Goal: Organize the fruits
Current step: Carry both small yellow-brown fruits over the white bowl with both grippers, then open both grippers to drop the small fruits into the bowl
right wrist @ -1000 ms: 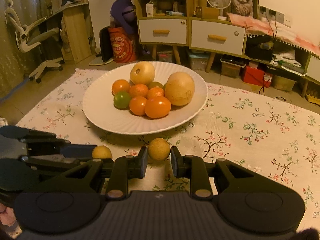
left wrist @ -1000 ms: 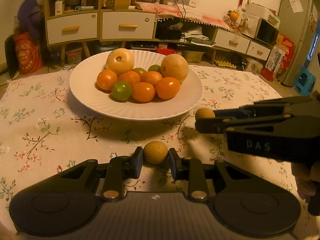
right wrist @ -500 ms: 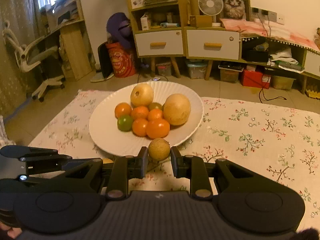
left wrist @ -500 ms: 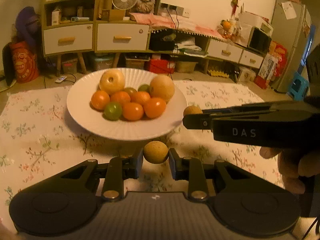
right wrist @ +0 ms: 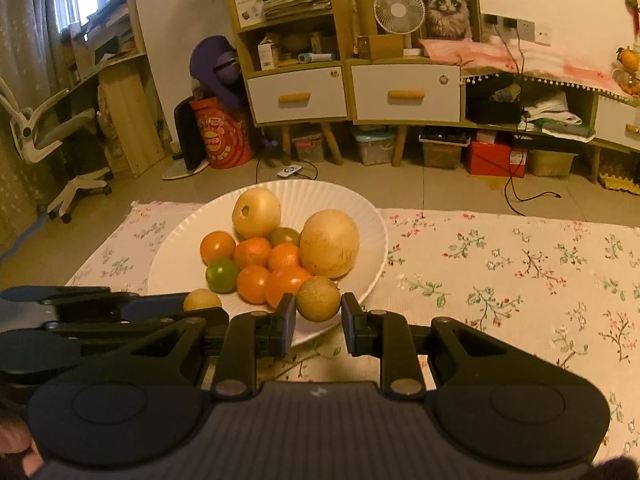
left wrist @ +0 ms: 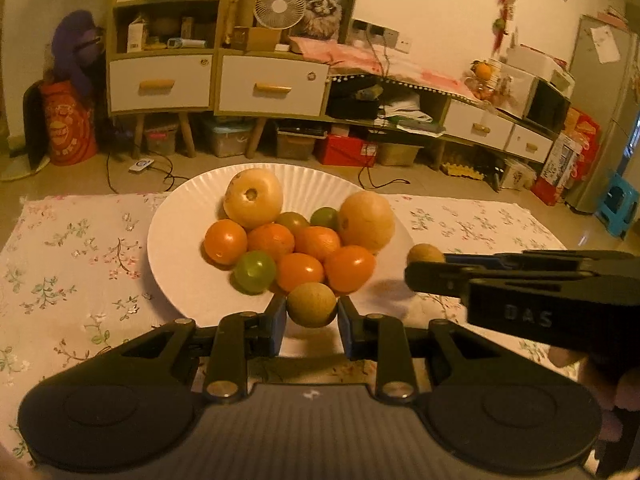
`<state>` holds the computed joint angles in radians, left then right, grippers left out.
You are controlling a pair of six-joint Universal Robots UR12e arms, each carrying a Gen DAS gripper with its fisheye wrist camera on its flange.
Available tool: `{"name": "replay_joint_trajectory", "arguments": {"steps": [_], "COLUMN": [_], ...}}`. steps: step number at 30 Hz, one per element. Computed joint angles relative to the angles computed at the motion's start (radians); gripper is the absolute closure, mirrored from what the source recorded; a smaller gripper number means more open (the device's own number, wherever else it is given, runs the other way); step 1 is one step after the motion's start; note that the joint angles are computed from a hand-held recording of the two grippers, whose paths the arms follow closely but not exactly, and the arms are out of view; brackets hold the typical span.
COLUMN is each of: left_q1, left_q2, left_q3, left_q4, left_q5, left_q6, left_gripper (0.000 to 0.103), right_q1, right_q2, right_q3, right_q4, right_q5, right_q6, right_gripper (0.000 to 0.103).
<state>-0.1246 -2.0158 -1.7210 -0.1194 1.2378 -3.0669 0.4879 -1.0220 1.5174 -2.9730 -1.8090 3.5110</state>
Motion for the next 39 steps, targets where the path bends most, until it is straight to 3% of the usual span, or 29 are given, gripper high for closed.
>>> {"name": "replay_joint_trajectory", "arguments": {"steps": [18, 25, 32, 39], "left_q1": [-0.001, -0.002, -0.002, 0.002], "left_q2": [-0.019, -0.011, 0.008, 0.041], "left_q3": [0.011, -0.004, -0.02, -0.051], "left_q4": [0.008, 0.034, 0.031, 0.029], "left_q5": [0.006, 0.016, 0.015, 0.026], "left_q6": [-0.007, 0.007, 0.025, 0.038], "left_gripper": [0.079, 0.059, 0.041, 0.021], "right_q1": [-0.011, -0.015, -0.01, 0.001], "right_q2": [0.018, 0.006, -0.011, -0.039], "right_q3": [-0.011, 0.0, 0.015, 0.044], "right_q4": [-0.012, -0.019, -0.004, 0.011], "right_q5": [0.018, 0.04, 0.0, -0.054], "right_q6": [-0.013, -0.01, 0.016, 0.041], "right_gripper": [0.079, 0.061, 0.041, 0.029]}}
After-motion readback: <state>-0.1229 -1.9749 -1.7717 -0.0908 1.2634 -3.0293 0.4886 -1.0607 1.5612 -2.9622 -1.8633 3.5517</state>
